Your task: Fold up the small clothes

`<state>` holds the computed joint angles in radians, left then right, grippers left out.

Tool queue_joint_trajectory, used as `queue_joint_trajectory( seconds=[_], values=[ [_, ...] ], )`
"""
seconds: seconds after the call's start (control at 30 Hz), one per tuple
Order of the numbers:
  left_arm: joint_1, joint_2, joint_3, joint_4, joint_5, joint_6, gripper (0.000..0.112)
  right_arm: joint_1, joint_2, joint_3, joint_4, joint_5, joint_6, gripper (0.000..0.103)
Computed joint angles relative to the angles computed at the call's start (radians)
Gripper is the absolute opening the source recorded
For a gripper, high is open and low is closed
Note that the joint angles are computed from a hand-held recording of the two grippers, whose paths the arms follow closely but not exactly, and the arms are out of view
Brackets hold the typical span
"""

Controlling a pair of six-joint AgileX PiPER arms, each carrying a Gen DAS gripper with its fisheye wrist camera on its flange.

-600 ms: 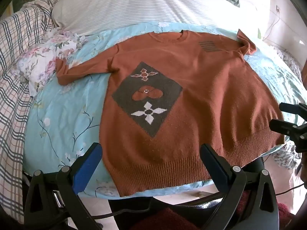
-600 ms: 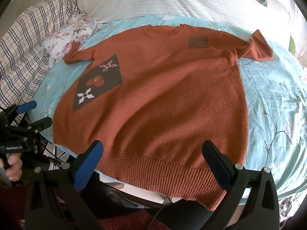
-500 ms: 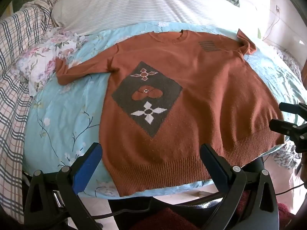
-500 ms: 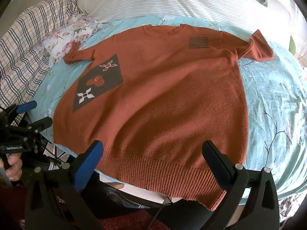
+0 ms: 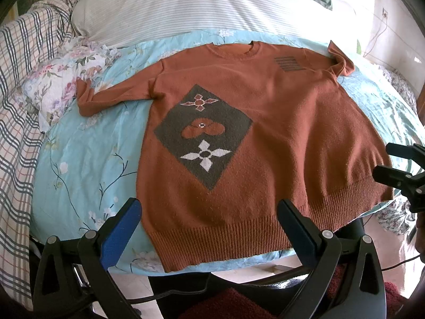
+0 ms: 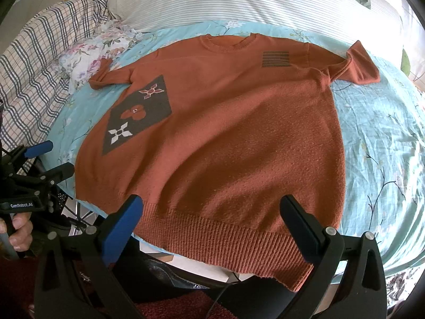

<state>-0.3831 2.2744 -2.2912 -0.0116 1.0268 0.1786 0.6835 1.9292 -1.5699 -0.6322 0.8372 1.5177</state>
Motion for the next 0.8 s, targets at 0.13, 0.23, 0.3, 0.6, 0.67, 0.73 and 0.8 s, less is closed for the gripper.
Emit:
queue_joint_trajectory(
  seconds=[0.13,0.23,0.3,0.6,0.67,0.73,0.8],
  values=[
    [-0.003,-0.002,0.007,0.002,-0.006,-0.003,0.102,0.006,0.002,-0.005,-0.008,0.003,0.017,0.103],
    [-0.003,-0.001,0.004,-0.001,-0.002,-0.001,0.102,0.004,0.0,0.0,-0.008,-0.002,0.021,0.103],
    [-0.001,0.0,0.008,-0.003,-0.007,0.001,0.102,0.005,0.002,-0.005,-0.006,0.004,0.019,0.103],
    [-0.002,-0.009,0.02,-0.001,0.002,-0.001,0.102,0.004,0.004,-0.008,-0.002,0.006,0.017,0.103],
    [-0.001,-0.012,0.026,0.0,-0.004,0.002,0.102,0.008,0.004,-0.009,-0.005,0.005,0.022,0.103],
    [0.001,0.012,-0.017,0.004,0.019,0.005,0.102,0.01,0.007,-0.013,-0.006,0.007,0.022,0.103],
    [0.002,0.018,-0.03,0.002,0.034,0.006,0.102,0.01,0.008,-0.014,-0.006,0.003,0.022,0.103]
  ],
)
